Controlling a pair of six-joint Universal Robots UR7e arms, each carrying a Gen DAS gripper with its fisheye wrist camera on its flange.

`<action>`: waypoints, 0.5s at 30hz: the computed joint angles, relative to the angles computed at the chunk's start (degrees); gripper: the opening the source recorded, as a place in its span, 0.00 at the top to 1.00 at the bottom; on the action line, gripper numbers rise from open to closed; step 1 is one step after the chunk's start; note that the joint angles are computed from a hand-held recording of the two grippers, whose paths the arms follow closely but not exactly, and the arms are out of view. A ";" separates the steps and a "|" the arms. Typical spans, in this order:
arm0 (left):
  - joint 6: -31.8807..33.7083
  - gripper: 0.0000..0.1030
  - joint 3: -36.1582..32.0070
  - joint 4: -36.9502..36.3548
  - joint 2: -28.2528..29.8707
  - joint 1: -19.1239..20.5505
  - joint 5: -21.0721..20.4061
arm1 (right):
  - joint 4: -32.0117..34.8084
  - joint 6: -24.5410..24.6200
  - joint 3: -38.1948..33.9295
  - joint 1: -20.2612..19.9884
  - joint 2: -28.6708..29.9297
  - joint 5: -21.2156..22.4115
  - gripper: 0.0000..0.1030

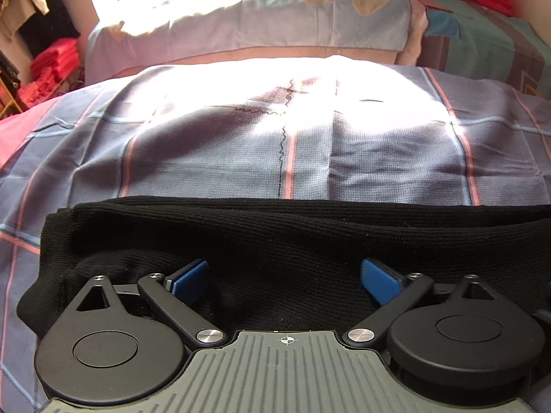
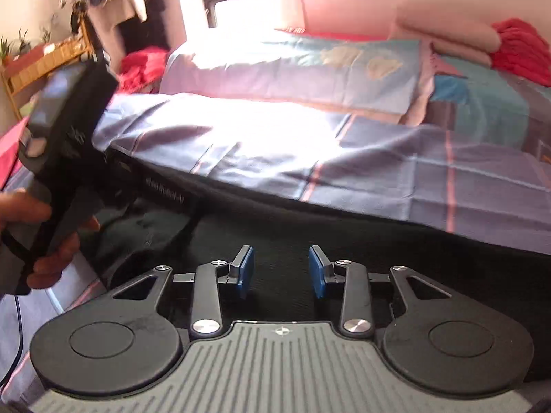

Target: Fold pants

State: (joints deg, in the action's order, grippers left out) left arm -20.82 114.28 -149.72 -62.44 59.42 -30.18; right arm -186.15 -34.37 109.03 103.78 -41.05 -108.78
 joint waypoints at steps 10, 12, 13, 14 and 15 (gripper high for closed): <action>-9.78 0.00 7.42 6.50 -9.90 0.96 2.06 | -2.38 3.87 -8.46 -0.85 5.15 -0.64 0.89; -10.18 0.00 8.78 5.39 -11.43 1.14 1.51 | -8.66 -3.81 -6.39 0.27 5.26 -1.15 0.66; -10.05 0.00 9.37 4.78 -12.09 1.06 1.28 | -9.04 -7.68 -5.94 0.54 5.18 -0.49 0.60; -9.93 0.00 9.57 4.69 -12.34 1.00 1.28 | -8.22 -10.55 -6.13 0.56 5.34 0.25 0.53; -9.84 0.00 9.58 4.88 -12.42 0.92 1.44 | -6.42 -12.53 -7.00 0.65 5.76 0.08 0.54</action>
State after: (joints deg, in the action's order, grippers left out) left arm -30.66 123.86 -144.84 -74.85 60.34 -28.73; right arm -192.57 -46.90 102.04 104.43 -35.29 -108.70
